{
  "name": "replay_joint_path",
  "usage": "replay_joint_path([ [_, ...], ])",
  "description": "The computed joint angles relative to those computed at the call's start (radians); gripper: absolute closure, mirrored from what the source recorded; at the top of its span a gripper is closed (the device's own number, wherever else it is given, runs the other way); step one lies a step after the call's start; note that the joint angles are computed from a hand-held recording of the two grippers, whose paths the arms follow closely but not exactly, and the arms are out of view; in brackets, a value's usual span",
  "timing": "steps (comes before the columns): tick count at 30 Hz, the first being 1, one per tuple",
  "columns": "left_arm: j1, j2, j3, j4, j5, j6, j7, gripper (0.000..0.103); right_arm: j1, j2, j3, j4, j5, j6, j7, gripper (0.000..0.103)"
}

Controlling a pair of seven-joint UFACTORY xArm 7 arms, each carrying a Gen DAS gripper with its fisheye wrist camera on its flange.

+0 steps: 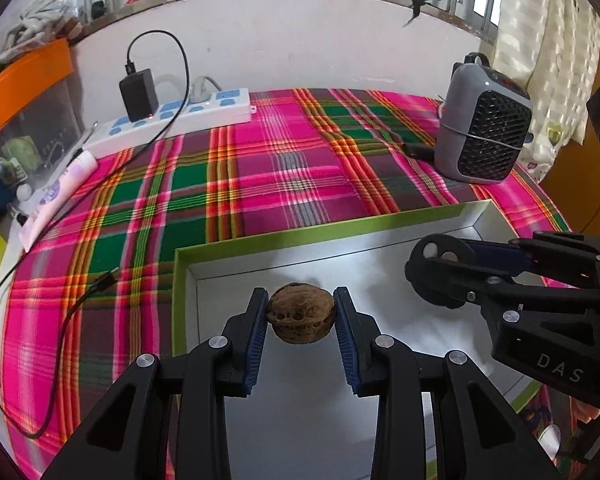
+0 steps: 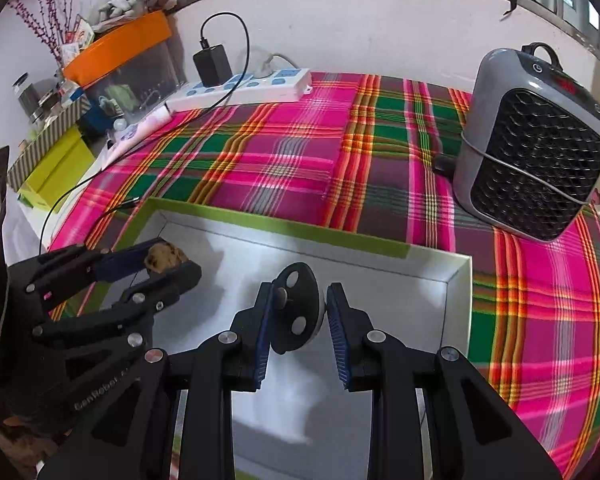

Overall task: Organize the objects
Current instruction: 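Carry the walnut and black disc into the white box tray with both grippers, then open both grippers to release the walnut and black disc in the tray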

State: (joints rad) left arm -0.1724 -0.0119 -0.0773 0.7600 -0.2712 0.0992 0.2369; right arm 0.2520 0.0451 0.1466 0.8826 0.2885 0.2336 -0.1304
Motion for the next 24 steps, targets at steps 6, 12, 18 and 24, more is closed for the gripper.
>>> replay_joint_path([
  [6,0.012,0.036,-0.002,0.029,0.069,0.011,-0.06,0.072,-0.006,0.035,-0.004,0.029,-0.032,0.01,0.034,0.075],
  [12,0.019,0.051,0.001,0.037,0.158,0.008,-0.132,0.072,-0.015,0.052,0.002,0.042,-0.032,0.013,0.039,0.075],
  [18,0.025,0.056,0.002,0.043,0.197,0.012,-0.167,0.071,-0.019,0.06,0.007,0.05,-0.029,0.008,0.039,0.075],
  [24,0.031,0.056,-0.003,0.044,0.186,0.021,-0.155,0.07,-0.02,0.058,0.011,0.045,-0.024,0.004,0.033,0.074],
])
